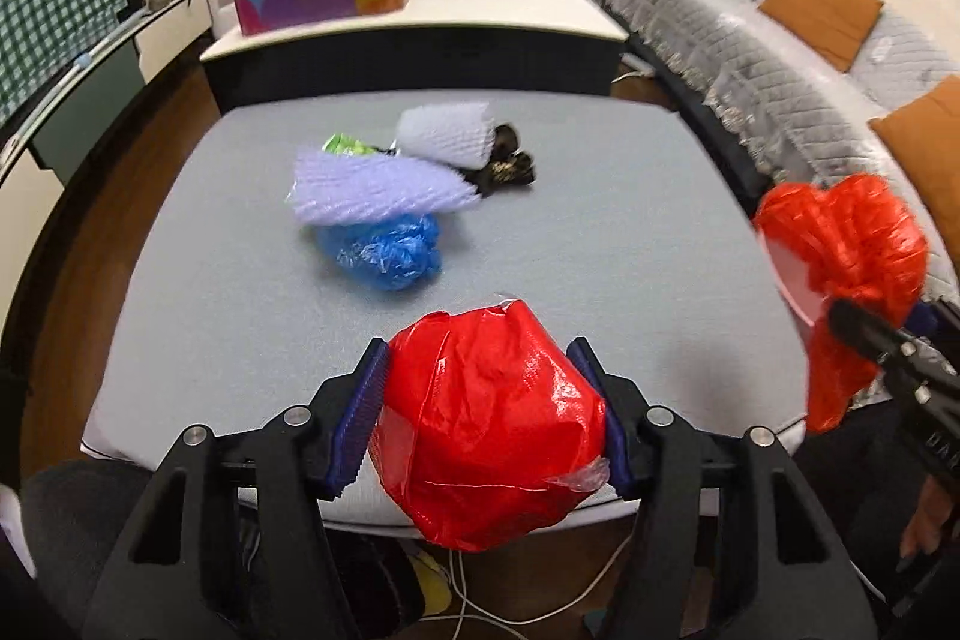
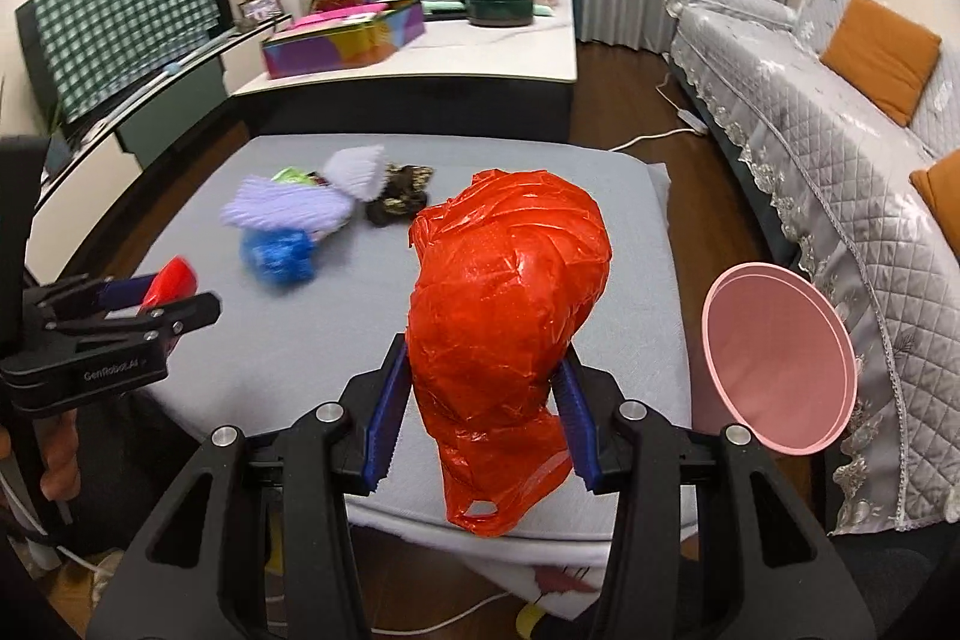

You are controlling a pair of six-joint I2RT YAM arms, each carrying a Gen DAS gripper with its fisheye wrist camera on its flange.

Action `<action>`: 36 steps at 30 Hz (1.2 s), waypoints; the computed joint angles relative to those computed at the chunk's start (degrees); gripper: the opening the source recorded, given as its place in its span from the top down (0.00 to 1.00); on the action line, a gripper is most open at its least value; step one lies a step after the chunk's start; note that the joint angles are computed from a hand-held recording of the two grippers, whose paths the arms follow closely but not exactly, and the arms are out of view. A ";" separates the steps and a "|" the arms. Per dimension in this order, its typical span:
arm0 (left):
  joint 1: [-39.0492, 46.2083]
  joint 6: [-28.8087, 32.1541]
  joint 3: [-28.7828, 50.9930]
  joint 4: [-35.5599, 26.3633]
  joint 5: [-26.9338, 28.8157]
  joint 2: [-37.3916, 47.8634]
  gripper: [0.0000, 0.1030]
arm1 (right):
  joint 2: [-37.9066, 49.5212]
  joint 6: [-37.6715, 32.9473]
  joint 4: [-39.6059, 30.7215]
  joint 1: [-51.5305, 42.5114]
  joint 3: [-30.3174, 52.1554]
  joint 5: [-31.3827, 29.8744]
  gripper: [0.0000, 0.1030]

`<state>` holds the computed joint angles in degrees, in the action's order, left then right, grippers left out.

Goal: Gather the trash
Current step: 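Carry both red bags with both tools over the pink wastebasket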

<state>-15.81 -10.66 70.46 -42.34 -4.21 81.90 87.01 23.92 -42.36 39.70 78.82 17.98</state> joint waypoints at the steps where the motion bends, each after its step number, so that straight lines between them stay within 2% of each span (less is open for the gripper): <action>1: -0.56 -0.13 -0.42 -0.39 0.05 -1.26 0.43 | -0.47 0.39 -0.57 0.86 0.00 0.41 0.55; 10: -3.09 0.30 -3.63 -1.92 -0.43 -7.92 0.43 | -3.17 3.44 -4.93 7.83 0.58 4.15 0.55; 22: -5.55 0.13 -3.88 -1.88 -1.82 -8.94 0.43 | -4.06 5.06 -5.94 7.79 -0.15 4.27 0.55; 30: -8.72 0.72 -0.45 -2.10 -3.20 -4.83 0.43 | -5.52 4.87 -4.93 3.99 -2.19 2.44 0.55; 36: -13.40 2.33 9.83 -2.72 -4.00 4.20 0.43 | -8.35 3.42 -4.77 -2.75 -4.09 1.00 0.55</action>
